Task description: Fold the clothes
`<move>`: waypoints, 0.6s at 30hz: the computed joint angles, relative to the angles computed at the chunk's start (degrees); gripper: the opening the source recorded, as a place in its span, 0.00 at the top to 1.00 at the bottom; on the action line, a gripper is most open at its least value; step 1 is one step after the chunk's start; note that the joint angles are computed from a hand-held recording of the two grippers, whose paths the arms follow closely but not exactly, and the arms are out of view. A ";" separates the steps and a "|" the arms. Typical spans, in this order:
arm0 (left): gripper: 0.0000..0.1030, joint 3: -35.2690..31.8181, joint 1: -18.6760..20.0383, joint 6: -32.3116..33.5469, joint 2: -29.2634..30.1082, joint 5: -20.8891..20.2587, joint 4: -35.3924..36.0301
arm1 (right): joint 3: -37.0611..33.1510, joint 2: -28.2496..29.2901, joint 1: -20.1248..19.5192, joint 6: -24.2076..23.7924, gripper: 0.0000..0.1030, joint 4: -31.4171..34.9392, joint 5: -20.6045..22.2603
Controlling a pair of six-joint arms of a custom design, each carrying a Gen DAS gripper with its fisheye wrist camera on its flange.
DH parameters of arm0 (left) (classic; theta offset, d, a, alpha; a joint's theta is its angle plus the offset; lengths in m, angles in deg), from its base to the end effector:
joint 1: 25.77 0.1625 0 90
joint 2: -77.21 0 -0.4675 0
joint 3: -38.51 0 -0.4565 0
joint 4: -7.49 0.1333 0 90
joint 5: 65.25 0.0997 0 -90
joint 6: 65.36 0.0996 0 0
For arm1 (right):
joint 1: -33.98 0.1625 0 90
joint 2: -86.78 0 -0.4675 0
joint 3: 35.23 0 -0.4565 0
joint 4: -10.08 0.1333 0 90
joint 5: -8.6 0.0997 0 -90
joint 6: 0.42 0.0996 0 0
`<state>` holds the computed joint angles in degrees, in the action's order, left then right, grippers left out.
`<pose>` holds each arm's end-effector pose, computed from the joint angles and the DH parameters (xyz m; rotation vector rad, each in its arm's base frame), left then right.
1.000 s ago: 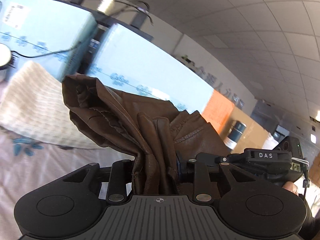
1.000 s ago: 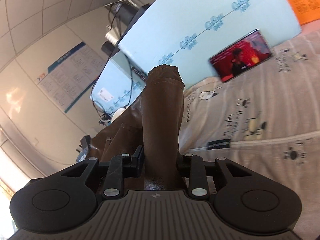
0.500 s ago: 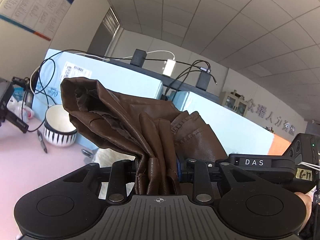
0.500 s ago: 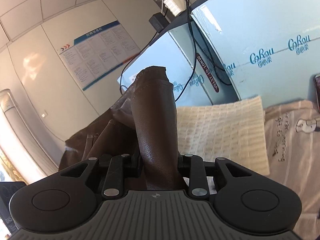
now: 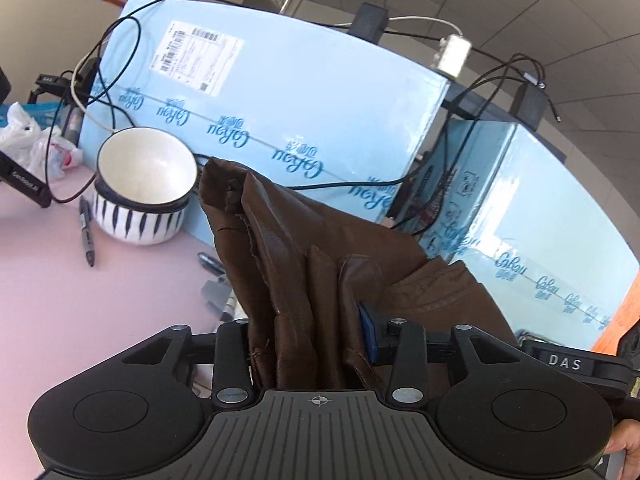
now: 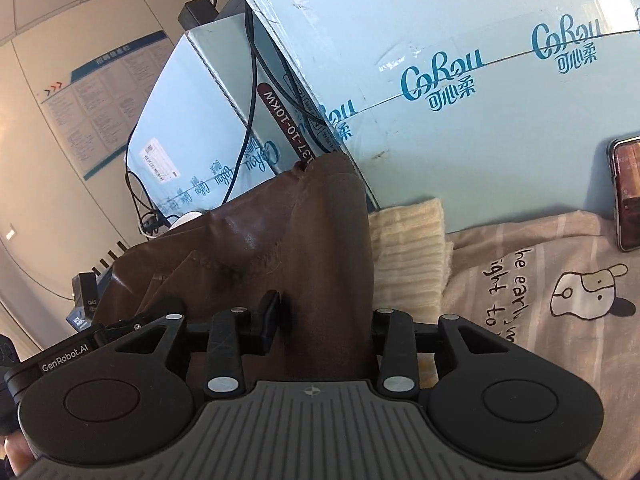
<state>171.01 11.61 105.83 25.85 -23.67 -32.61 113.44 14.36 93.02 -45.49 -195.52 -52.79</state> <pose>-0.1493 -0.3756 -0.0420 0.4422 2.4248 -1.4998 -0.0414 -0.4209 0.1603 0.6047 -2.7815 1.2437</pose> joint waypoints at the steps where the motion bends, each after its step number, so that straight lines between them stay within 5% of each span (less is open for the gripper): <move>1: 0.53 0.26 -0.95 0.29 0.24 -1.51 -0.42 | -0.29 0.75 -0.35 -0.77 0.63 -0.44 0.40; 4: 0.34 1.09 -4.44 1.54 0.94 -6.80 -1.88 | 0.71 2.00 -1.80 -2.09 0.54 -4.41 1.53; 6: 0.10 2.14 -6.51 3.45 1.26 -11.42 -4.78 | 1.63 3.89 -2.24 -2.66 0.41 -11.17 1.54; 8: 0.08 3.12 -8.57 5.57 1.52 -16.12 -7.63 | 2.10 7.23 -2.29 -3.07 0.27 -20.77 1.14; 10: 0.08 0.61 -7.34 2.35 3.11 -18.40 -2.52 | 1.58 9.88 -2.33 -4.05 0.22 -26.50 0.71; 14: 0.08 -3.29 -5.07 -1.95 6.19 -20.37 5.03 | 0.76 11.04 -2.14 -3.87 0.19 -27.06 -0.87; 18: 0.07 -0.57 -8.68 2.57 5.71 -27.13 -4.80 | 1.68 9.29 -1.84 -4.29 0.18 -26.21 -0.77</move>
